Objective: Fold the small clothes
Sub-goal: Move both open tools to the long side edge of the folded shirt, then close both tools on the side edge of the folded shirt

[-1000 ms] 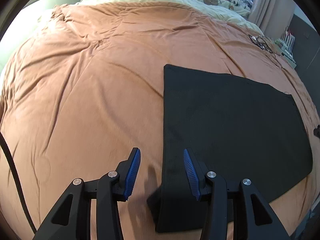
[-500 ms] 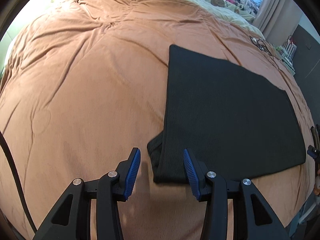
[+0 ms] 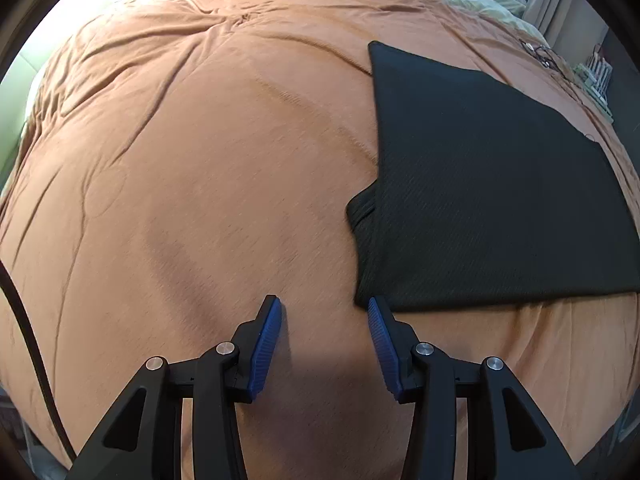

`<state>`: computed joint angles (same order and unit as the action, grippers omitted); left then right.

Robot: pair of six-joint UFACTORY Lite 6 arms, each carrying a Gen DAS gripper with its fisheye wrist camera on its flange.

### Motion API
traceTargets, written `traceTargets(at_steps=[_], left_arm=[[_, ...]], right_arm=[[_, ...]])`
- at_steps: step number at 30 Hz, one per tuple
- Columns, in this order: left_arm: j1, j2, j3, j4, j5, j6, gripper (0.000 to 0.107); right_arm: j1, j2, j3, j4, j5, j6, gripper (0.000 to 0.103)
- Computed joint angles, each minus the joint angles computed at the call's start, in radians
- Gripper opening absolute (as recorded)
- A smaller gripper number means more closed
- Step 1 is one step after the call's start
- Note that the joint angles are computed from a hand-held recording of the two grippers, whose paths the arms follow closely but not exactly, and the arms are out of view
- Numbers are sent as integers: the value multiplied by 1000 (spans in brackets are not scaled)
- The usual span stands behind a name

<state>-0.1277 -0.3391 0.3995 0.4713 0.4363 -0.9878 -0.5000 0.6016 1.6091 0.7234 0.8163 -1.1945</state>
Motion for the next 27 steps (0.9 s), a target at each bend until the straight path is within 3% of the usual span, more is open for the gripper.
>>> traceTargets(at_steps=[3, 6, 12, 16, 27], left_arm=[[32, -94, -38, -58, 15, 67, 47], [145, -208, -64, -303, -12, 327, 47], [258, -172, -30, -721, -55, 723, 47], [262, -96, -2, -858, -79, 825, 47], [287, -92, -71, -1109, -87, 963, 47]], right_arm=[[-49, 23, 42, 54, 111, -5, 56], [-104, 85, 122, 95, 250, 29, 56], [-151, 230, 294, 132, 437, 130, 56], [-166, 303, 382, 129, 480, 183, 56], [-176, 396, 465, 146, 503, 225, 51]])
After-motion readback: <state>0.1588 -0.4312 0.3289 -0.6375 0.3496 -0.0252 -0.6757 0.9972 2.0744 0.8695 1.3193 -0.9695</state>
